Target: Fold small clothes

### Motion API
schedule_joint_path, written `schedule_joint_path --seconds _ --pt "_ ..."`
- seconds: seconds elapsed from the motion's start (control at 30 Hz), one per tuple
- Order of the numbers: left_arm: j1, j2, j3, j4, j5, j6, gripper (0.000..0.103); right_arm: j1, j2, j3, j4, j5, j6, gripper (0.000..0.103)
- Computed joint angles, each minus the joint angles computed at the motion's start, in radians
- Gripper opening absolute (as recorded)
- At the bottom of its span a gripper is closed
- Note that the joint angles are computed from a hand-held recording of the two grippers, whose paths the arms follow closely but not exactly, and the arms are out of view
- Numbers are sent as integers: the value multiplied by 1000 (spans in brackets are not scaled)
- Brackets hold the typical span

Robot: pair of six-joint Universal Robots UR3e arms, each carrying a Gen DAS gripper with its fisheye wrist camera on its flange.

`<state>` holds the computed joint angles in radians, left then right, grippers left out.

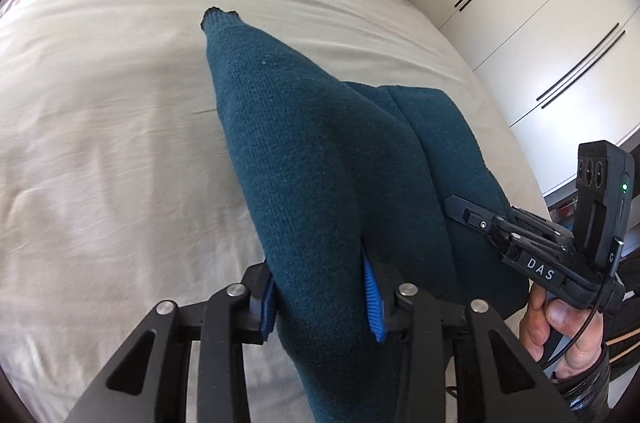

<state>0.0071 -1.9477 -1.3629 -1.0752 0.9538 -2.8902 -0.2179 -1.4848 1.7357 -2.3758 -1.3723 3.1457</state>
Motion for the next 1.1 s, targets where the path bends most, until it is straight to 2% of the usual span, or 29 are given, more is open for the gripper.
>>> schedule_joint_path --seconds 0.13,0.27,0.43,0.53,0.6,0.8,0.93,1.1 --pt "113 228 -196 -61 -22 111 38 141 -86 21 4 -66 58 19" --pt "279 406 -300 -228 -43 283 38 308 -115 6 16 -119 155 19" --pt "484 564 -363 -429 -51 489 38 502 -45 -36 -21 -164 312 19" --pt "576 617 -410 -504 -45 584 38 572 -10 -42 -48 -178 380 19" --pt "621 625 -444 -518 -42 628 38 614 23 -49 -73 -202 415 19" --pt "636 575 -566 -394 1 637 40 638 62 58 -166 -205 498 19" --pt "684 600 -627 -397 -21 686 44 537 10 288 -381 -58 545 21" --pt "687 624 -683 -337 -18 684 49 448 -22 515 -617 74 572 24"
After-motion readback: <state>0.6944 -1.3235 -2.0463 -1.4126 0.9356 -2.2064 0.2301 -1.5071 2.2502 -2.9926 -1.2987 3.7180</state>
